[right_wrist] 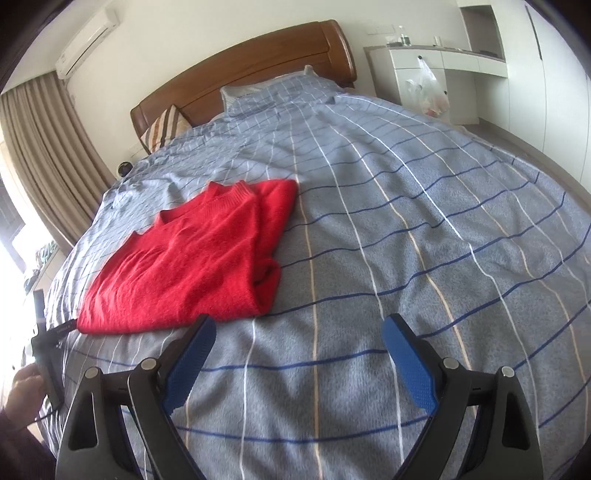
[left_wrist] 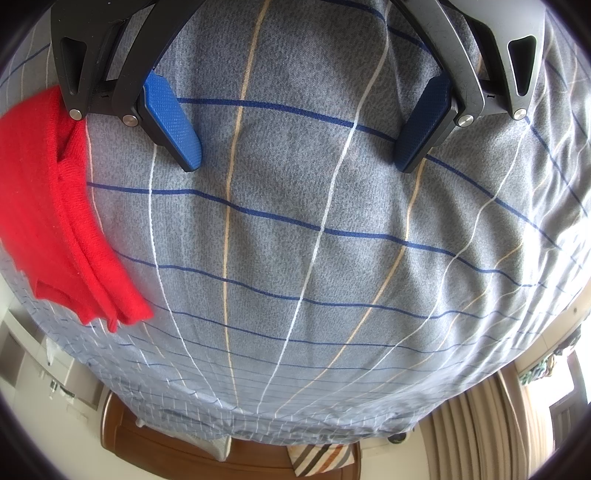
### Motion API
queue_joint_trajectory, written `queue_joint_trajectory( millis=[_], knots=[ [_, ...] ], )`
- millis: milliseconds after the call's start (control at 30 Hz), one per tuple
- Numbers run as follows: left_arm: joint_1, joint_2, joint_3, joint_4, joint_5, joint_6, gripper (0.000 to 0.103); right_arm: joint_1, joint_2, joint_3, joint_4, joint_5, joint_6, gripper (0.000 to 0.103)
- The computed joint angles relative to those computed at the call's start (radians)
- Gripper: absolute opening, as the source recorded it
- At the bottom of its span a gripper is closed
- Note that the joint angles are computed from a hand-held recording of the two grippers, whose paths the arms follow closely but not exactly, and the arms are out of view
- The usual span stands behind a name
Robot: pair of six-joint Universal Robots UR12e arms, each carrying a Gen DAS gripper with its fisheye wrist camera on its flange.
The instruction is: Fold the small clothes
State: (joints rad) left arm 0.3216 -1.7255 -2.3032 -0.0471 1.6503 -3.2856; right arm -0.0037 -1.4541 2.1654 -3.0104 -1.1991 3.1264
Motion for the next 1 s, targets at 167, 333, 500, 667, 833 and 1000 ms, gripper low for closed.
queue_joint_trajectory(
  millis=[167, 333, 500, 667, 833, 1000],
  knots=[
    [-0.004, -0.002, 0.008, -0.017, 0.007, 0.0, 0.103, 0.0, -0.019, -0.024, 0.096, 0.04, -0.081, 0.091],
    [0.006, 0.02, 0.022, -0.104, -0.023, 0.013, 0.102, -0.017, 0.044, -0.105, 0.134, 0.143, -0.026, 0.091],
    [0.02, 0.125, -0.028, -0.138, -0.064, 0.001, 0.101, -0.025, 0.167, -0.237, 0.232, 0.282, 0.092, 0.091],
    [0.003, 0.235, -0.126, -0.023, -0.084, 0.029, 0.102, 0.001, 0.254, -0.334, 0.364, 0.334, 0.123, 0.091],
    [-0.015, 0.256, -0.185, 0.052, -0.118, 0.002, 0.102, 0.055, 0.281, -0.39, 0.478, 0.244, 0.109, 0.016],
    [-0.032, 0.237, -0.22, 0.11, -0.04, -0.005, 0.101, 0.128, 0.24, -0.433, 0.467, 0.09, 0.05, 0.013]
  ],
)
